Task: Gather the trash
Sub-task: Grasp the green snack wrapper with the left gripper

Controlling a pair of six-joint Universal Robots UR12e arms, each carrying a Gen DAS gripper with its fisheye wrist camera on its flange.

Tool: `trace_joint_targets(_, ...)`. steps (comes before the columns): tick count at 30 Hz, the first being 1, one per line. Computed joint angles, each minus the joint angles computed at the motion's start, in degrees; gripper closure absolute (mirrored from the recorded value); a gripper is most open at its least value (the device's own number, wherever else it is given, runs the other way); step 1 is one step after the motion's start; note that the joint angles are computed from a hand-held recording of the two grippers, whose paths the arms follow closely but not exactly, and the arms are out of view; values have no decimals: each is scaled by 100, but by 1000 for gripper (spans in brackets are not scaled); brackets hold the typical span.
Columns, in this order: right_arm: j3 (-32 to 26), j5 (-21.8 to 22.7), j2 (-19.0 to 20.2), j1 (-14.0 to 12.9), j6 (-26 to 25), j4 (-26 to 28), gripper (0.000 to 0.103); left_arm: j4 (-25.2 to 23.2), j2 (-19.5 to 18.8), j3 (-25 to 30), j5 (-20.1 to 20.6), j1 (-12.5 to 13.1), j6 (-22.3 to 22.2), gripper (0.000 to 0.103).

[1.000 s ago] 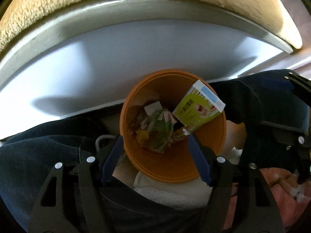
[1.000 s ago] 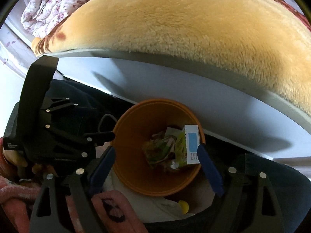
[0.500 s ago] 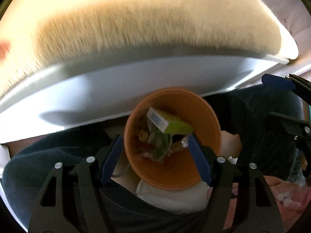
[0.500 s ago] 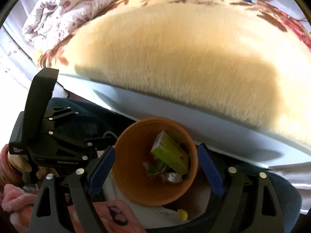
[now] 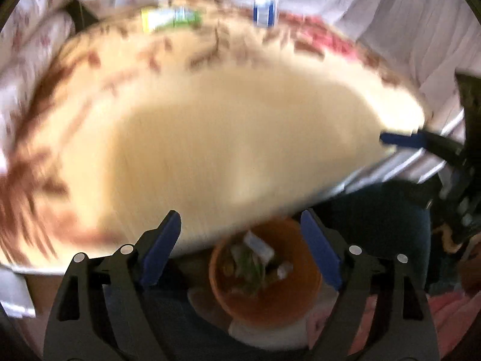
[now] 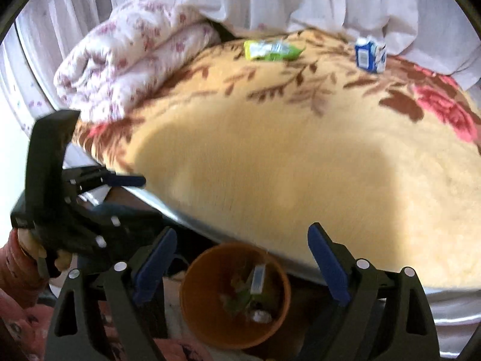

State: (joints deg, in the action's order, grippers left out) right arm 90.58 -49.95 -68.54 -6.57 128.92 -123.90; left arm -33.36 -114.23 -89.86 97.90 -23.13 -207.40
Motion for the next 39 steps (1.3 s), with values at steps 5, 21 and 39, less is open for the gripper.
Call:
trace_joint_targets(5, -181, 129, 120, 30, 211, -50, 15, 361, -169, 363, 261, 234, -63, 17)
trace_joint_targets(21, -780, 199, 619, 101, 703, -142, 15, -149, -1672, 2765, -125, 1140, -1584, 16)
trace_joint_targets(39, -952, 239, 728, 87, 878, -346, 15, -1276, -2389, 3870, -501, 1486, -2759, 58)
